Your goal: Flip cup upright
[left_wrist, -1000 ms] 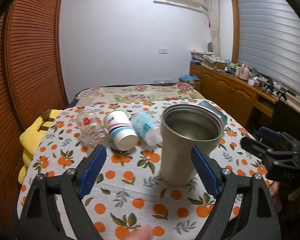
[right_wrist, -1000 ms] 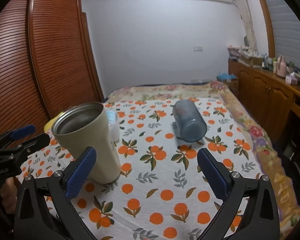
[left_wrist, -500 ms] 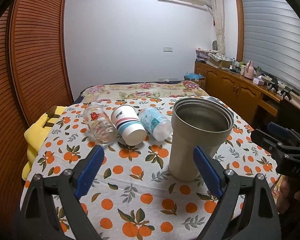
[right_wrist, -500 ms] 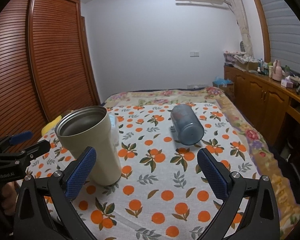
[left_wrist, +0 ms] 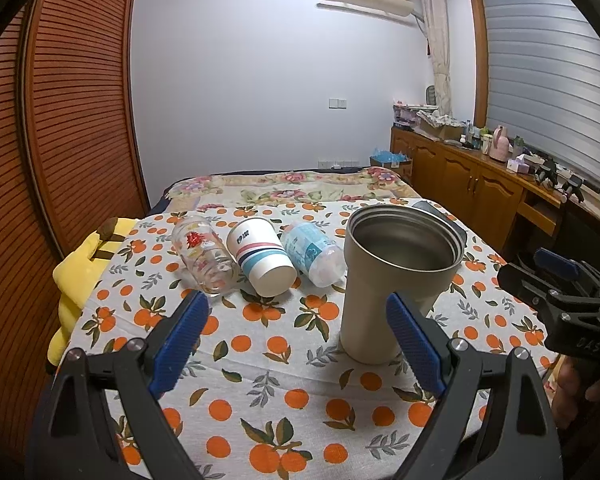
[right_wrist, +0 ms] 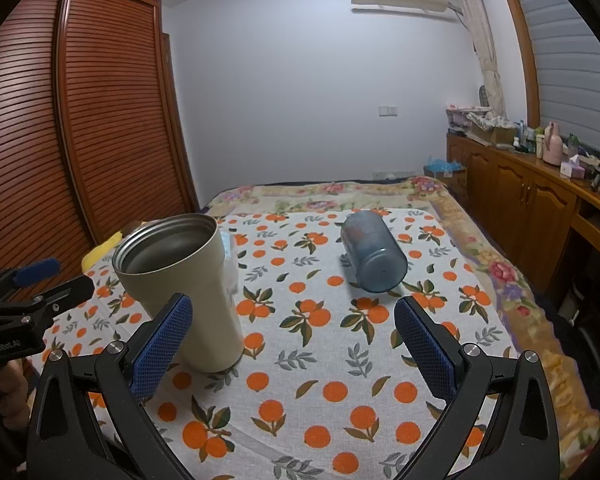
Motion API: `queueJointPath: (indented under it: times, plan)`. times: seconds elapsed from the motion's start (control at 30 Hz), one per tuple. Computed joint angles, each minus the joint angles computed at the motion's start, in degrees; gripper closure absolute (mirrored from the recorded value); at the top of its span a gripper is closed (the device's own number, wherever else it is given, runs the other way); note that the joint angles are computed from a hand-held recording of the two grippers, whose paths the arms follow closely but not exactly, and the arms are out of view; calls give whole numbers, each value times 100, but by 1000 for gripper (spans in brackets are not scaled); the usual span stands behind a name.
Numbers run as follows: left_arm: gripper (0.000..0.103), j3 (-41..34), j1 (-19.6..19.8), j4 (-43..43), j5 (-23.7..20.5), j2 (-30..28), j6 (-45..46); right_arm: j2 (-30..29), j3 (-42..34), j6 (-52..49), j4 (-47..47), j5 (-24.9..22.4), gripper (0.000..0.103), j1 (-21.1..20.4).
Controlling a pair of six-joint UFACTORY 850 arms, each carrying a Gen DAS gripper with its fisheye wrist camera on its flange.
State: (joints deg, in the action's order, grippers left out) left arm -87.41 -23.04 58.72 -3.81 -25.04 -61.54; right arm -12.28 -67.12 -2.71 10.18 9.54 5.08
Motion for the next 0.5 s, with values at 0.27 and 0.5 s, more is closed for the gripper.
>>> queueJointPath:
  times: [0.27,0.5]
  plan:
    - [12,10,-1,-21,12,17,22,2,-4,-19,19,0,0,-1]
    - [12,23,-11,274,3,41,-270,6,5,-18,14,6,0,-2]
